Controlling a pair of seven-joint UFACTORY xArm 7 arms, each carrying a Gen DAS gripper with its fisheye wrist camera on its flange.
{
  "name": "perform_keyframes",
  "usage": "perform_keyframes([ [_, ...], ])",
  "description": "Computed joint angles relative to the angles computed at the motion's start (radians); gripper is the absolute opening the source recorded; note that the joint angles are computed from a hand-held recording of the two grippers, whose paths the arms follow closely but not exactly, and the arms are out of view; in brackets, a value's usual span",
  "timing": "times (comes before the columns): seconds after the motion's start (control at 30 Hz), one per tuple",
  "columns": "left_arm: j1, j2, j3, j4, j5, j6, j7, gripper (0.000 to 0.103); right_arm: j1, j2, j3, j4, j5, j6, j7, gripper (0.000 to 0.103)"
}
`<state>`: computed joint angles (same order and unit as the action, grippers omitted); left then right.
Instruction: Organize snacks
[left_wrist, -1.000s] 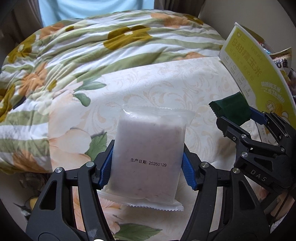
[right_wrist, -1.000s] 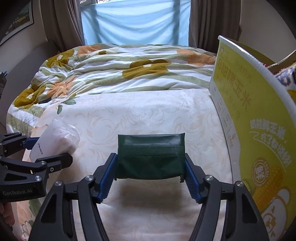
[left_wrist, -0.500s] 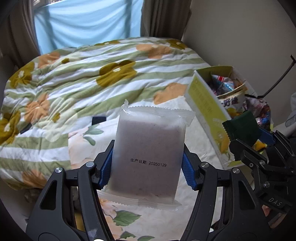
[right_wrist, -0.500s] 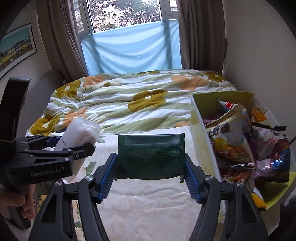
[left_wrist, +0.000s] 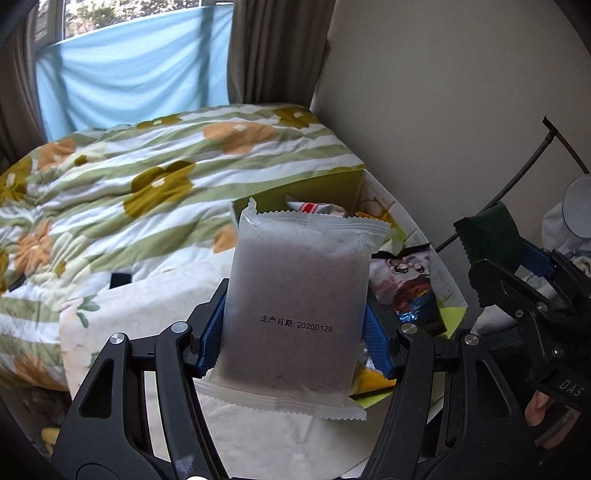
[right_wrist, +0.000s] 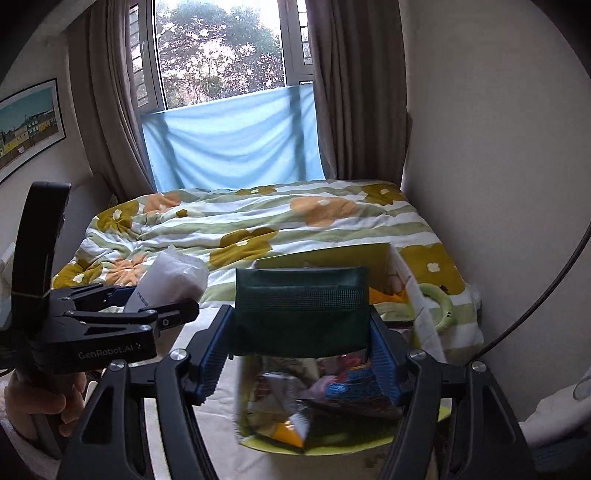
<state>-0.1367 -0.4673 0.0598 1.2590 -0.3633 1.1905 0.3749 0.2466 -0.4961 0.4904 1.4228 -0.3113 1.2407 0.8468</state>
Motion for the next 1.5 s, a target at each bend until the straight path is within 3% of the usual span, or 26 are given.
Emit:
perform_keyframes([
  [0.1,-0.005,0.020,-0.089,-0.014,0.037,-0.040,-0.126,0.061,0.029,-0.073,-0.098,-0.083,0.048,-0.042,-0.087,0.064],
  [0.27,-0.039,0.049,-0.174,-0.027,0.116,-0.091,-0.295,0.065,0.031,-0.157,-0.196,-0.187,0.139,-0.101,-0.216,0.064],
  [0.33,-0.054,0.036,-0.177,-0.042,0.126,-0.098,-0.341,0.093,0.027,-0.178,-0.222,-0.219,0.175,-0.116,-0.263,0.064],
  [0.4,-0.060,-0.001,-0.177,-0.078,0.147,-0.126,-0.373,0.103,0.024,-0.188,-0.242,-0.243,0.209,-0.131,-0.306,0.064],
  [0.67,-0.054,-0.096,-0.131,-0.162,0.201,-0.066,-0.394,0.103,0.008,-0.186,-0.268,-0.284,0.300,-0.191,-0.405,0.064],
  [1.1,-0.009,-0.156,-0.143,-0.193,0.270,-0.053,-0.452,0.103,0.036,0.021,-0.297,-0.203,0.385,-0.268,-0.525,0.064],
  [1.2,0.001,-0.170,-0.141,-0.204,0.289,-0.052,-0.461,0.103,0.048,0.049,-0.299,-0.200,0.405,-0.263,-0.530,0.078],
  [1.27,0.002,-0.184,-0.134,-0.219,0.292,-0.054,-0.456,0.103,0.044,0.034,-0.287,-0.220,0.391,-0.274,-0.512,0.094],
  [1.5,0.007,-0.238,-0.112,-0.259,0.284,-0.045,-0.441,0.102,0.040,-0.056,-0.257,-0.262,0.368,-0.249,-0.440,0.097],
])
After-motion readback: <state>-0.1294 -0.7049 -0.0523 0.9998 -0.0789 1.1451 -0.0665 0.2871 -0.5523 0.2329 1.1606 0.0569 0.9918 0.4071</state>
